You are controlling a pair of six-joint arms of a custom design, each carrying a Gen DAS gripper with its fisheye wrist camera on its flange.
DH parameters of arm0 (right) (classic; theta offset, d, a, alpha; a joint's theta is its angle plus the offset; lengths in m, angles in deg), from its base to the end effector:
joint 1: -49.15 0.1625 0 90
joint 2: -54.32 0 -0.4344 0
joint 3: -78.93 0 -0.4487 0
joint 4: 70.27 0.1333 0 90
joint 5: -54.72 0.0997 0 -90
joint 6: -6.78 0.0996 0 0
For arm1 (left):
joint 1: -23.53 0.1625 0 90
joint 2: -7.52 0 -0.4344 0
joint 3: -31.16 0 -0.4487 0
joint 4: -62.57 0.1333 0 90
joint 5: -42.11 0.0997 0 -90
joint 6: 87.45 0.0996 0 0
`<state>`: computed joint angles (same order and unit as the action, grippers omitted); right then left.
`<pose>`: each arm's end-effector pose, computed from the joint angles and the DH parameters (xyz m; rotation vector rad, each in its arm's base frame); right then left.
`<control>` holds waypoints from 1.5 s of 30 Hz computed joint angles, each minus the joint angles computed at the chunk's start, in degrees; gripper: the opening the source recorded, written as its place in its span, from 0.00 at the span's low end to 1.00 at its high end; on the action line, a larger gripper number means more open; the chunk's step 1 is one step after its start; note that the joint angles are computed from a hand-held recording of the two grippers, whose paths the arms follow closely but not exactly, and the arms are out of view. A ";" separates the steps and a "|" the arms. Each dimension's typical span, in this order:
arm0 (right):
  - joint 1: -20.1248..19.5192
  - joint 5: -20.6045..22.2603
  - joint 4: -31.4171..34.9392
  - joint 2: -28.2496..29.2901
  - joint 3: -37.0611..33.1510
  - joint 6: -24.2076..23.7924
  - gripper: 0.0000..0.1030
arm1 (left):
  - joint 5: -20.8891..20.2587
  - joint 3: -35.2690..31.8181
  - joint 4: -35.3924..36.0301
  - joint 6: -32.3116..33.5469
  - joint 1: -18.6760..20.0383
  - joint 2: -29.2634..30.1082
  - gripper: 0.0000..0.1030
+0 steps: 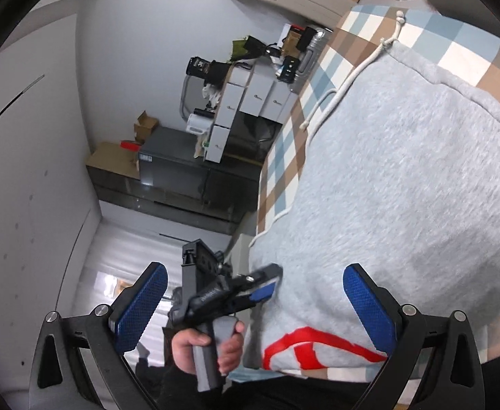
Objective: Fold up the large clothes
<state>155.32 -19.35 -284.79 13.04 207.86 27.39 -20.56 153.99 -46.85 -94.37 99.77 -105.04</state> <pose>0.2885 -0.4183 -0.0160 -0.0204 2.5964 -0.7059 0.0818 -0.4188 0.4122 0.1079 2.6804 -0.3282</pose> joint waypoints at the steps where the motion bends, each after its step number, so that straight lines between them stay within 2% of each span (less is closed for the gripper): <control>1: 0.31 -0.24 0.65 -0.08 -0.26 -0.55 1.00 | 3.84 0.93 1.42 -0.66 -2.24 -0.19 0.98; 3: 0.64 -0.29 1.08 -0.11 -0.41 -1.18 1.00 | 7.59 1.12 4.59 -3.16 -4.75 -0.12 0.99; 5: 0.96 -0.43 1.60 -0.06 -0.75 -1.50 1.00 | 7.90 -0.39 8.58 -7.53 -6.54 0.01 0.98; 8: 0.66 0.57 0.75 -0.32 -0.29 -1.87 1.00 | 0.64 -1.95 10.17 -7.13 -8.43 -1.21 0.98; 9: 0.59 0.54 0.34 -0.42 -0.17 -1.93 1.00 | -3.48 -2.66 10.89 -6.76 -8.74 -1.15 0.98; 11: 0.19 1.02 -0.51 -0.40 -0.13 -1.52 1.00 | -9.67 -3.88 11.13 -6.01 -8.33 1.05 0.98; 12: -0.21 1.71 -0.86 -0.41 -0.05 -1.19 1.00 | -11.50 -4.19 10.98 -5.57 -7.76 2.14 0.98; 15: -1.09 2.72 -2.07 -0.45 0.48 -0.09 1.00 | -9.98 -4.64 8.58 -6.53 -4.91 7.32 0.98; 16: -1.20 2.60 -2.29 -0.51 0.66 0.08 1.00 | -10.89 -5.22 7.91 -6.88 -3.04 9.26 0.97; 19: -1.36 2.61 -2.51 -0.82 1.22 -0.06 1.00 | -12.87 -5.93 5.91 -5.87 -0.65 10.51 0.98; 23: -1.43 2.86 -2.52 -1.01 1.26 -0.28 1.00 | -14.06 -6.11 6.37 -5.68 0.05 10.04 0.97; 26: -1.31 2.93 -2.27 -0.93 1.07 -0.03 1.00 | -13.80 -7.29 9.52 -8.57 -1.59 9.85 0.97; 28: -1.56 3.45 -2.93 -0.91 1.49 0.21 1.00 | -21.17 -8.63 9.75 -8.19 -1.53 9.04 0.98; 29: -1.62 3.52 -3.47 -0.92 1.68 0.26 1.00 | -23.73 -8.74 9.51 -6.98 -1.40 8.75 0.98; 30: -1.65 3.30 -4.26 -0.98 1.90 0.24 1.00 | -24.49 -8.53 9.43 -6.43 -2.15 8.69 0.98; 33: -2.13 2.83 -7.02 -1.02 2.38 1.20 1.00 | -23.73 -7.97 10.09 -6.25 -2.58 11.04 0.98; 35: -2.95 3.25 -8.84 -0.76 2.75 2.70 1.00 | -24.57 -7.87 9.88 -6.72 -0.44 13.48 0.98; 37: -3.55 3.59 -9.16 -0.72 3.10 3.67 1.00 | -27.22 -7.35 6.96 -5.85 2.34 14.52 0.97; 38: -3.74 3.80 -9.00 -0.77 3.23 3.78 1.00 | -27.91 -7.12 6.42 -5.70 2.54 14.32 0.98; 43: -4.06 3.98 -10.90 -0.59 3.43 4.05 1.00 | -24.21 -4.49 4.35 -6.31 -0.10 12.34 0.97; 45: -4.66 4.77 -12.58 -0.27 3.67 5.27 1.00 | -27.10 -5.55 5.26 -8.81 0.27 12.64 0.97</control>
